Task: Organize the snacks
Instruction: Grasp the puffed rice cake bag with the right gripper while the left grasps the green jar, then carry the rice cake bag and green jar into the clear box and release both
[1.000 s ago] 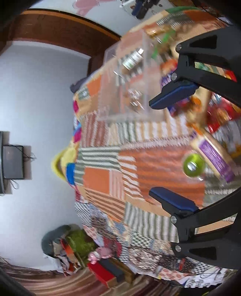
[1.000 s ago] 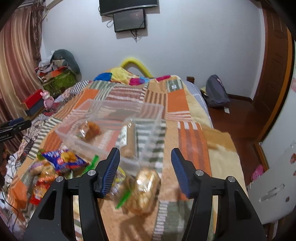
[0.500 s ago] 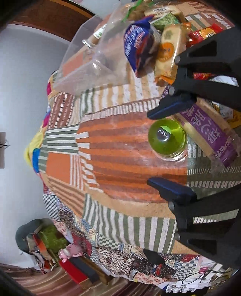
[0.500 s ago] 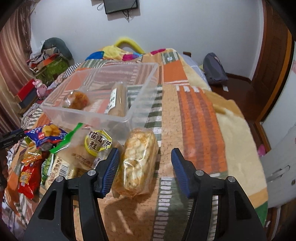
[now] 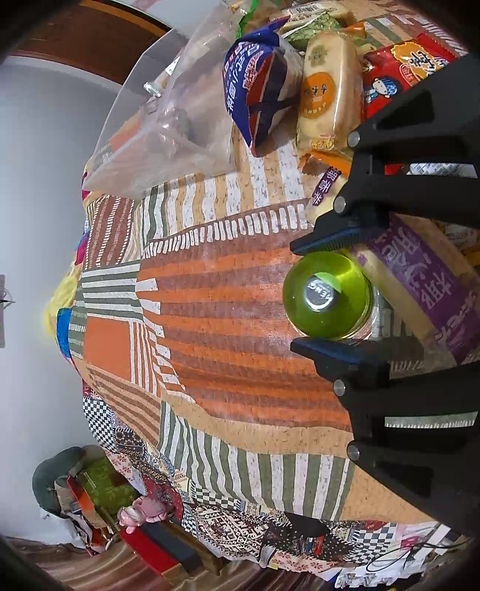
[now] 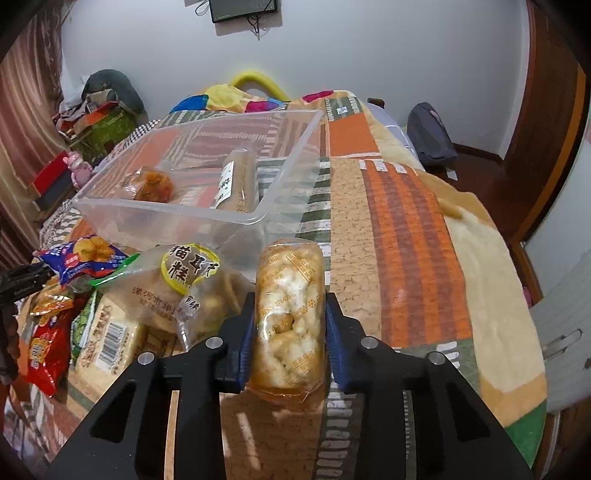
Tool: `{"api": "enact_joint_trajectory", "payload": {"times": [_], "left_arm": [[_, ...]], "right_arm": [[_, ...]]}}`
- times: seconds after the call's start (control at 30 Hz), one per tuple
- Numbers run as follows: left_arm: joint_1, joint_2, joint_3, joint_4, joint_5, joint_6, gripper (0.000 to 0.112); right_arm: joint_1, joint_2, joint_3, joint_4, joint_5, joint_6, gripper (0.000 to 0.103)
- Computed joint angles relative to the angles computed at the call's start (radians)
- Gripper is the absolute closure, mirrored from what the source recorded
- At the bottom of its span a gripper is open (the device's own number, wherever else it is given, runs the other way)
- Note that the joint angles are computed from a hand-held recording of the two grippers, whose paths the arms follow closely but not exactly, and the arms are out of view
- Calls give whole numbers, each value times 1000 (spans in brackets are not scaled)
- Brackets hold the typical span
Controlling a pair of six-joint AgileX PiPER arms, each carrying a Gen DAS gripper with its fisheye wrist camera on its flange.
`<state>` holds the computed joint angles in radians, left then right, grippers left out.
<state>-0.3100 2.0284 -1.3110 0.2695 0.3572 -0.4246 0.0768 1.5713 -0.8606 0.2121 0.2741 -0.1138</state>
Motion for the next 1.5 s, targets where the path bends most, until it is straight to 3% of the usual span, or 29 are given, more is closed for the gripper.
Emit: {"api": "enact_joint_trajectory", "payload": {"times": [0.17,0.23,0.27,0.37,0.47,0.53,0.63,0.7,0.77,0.9,0.97,1.1,1.2,1.3,1.5], "left_arm": [[-2,-42,-1,-1,32,0,69],[-8,-73,7,14,28,-14,91],[-9,-85,-2,-1,40,4,112],[-1,-115,-31,-132,68,115,112],[-27,-132,-42,-2,95,13,112],[-24,-137,-37,8,98,-1,108],[5,-124,-18,-40,90,30,90],[26,-103,-11,-114,85,90,70],[30,-73,-7,-127,76,97,62],[27,-18,-20,-158,52,120,61],[18,12,-35,-125,35,91,66],[6,25,-22,-25,-21,-11,67],[17,13,-9,-94,-39,53,67],[6,-18,-1,-20,-30,-15,67],[-14,-104,-18,-53,-19,14,67]], "right_arm": [[-37,-43,33,150,5,-142,73],[-48,-72,47,176,10,-174,73],[-53,-87,51,184,15,-184,73],[-61,-123,50,196,26,-195,73],[-60,-144,45,201,30,-192,73],[-56,-155,44,204,31,-190,73],[-42,-159,41,188,34,-167,73],[-38,-157,42,181,32,-161,73],[-34,-147,38,174,29,-149,73],[-35,-130,29,164,32,-138,73],[-32,-127,27,144,31,-121,73],[-27,-121,19,110,33,-89,73],[-29,-124,15,115,35,-94,73],[-25,-129,4,121,33,-99,73],[-1,-122,-56,146,26,-121,73]]}}
